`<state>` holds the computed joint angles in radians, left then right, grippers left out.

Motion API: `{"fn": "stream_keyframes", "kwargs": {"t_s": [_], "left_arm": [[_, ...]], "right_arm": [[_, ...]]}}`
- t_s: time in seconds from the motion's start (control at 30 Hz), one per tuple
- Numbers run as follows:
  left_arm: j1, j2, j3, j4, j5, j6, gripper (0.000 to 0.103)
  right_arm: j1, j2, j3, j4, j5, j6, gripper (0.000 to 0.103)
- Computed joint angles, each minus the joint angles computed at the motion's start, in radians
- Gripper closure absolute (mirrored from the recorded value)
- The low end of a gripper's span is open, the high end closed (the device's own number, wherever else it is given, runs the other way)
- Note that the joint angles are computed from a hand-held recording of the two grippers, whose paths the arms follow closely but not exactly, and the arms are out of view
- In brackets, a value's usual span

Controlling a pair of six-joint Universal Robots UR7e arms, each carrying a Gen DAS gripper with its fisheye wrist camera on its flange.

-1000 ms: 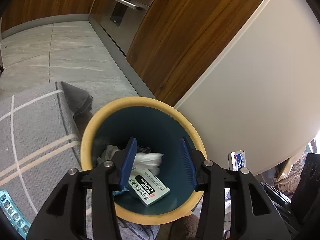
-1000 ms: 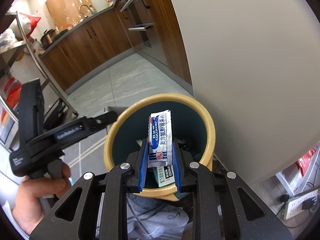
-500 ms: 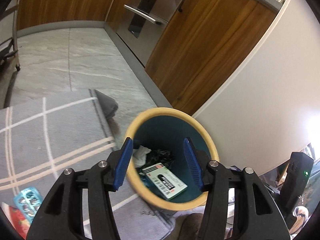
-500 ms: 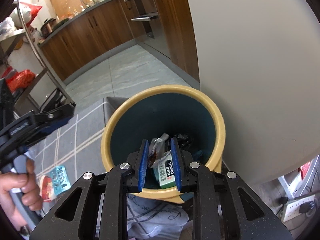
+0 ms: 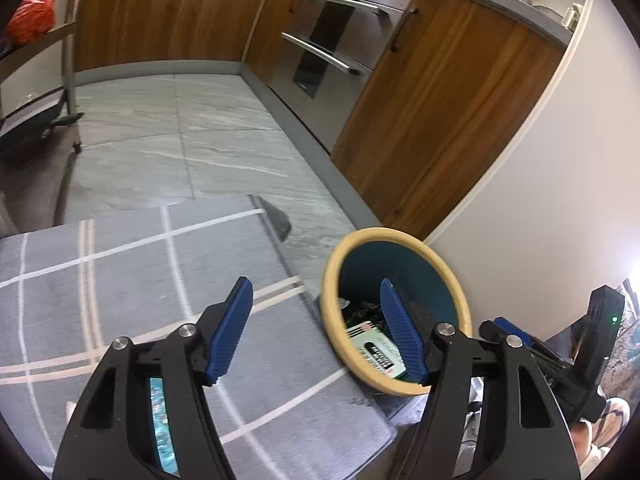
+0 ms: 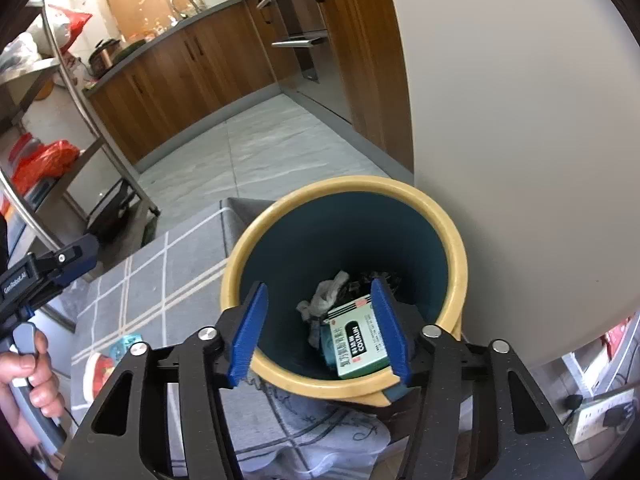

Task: Collect trash
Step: 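Grasp the red-and-white paper cup with the left gripper while the right gripper grasps the blue blister pack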

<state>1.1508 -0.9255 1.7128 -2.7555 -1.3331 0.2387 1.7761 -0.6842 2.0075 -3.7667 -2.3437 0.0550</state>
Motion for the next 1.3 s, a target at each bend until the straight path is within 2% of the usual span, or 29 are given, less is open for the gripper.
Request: {"fn": "stream_keyframes", "kwargs": {"t_s": [0.23,0.47,0.87,1.03,1.3], "left_arm": [[0.035,-0.056,0.014,0.002,0.032,0.012,0.033],[0.073,-0.107,0.032,-0.012,0.068,0.022,0.023],[0.15,-0.178,0.042,0.005,0.122,0.007,0.022],[0.183,-0.206,0.048,0.014,0.137,0.004,0.022],[0.224,-0.226,0.06,0.08,0.116,0.011,0.022]], "right_arm": [[0.021,0.019,-0.031,0.029,0.014,-0.005,0.038],[0.046,0.053,-0.08,0.089,0.033,-0.009,0.035],[0.086,0.126,-0.191,0.228,0.084,-0.003,0.029],[0.103,0.174,-0.259,0.324,0.12,0.011,0.028],[0.127,0.253,-0.367,0.447,0.148,0.009,0.028]]}}
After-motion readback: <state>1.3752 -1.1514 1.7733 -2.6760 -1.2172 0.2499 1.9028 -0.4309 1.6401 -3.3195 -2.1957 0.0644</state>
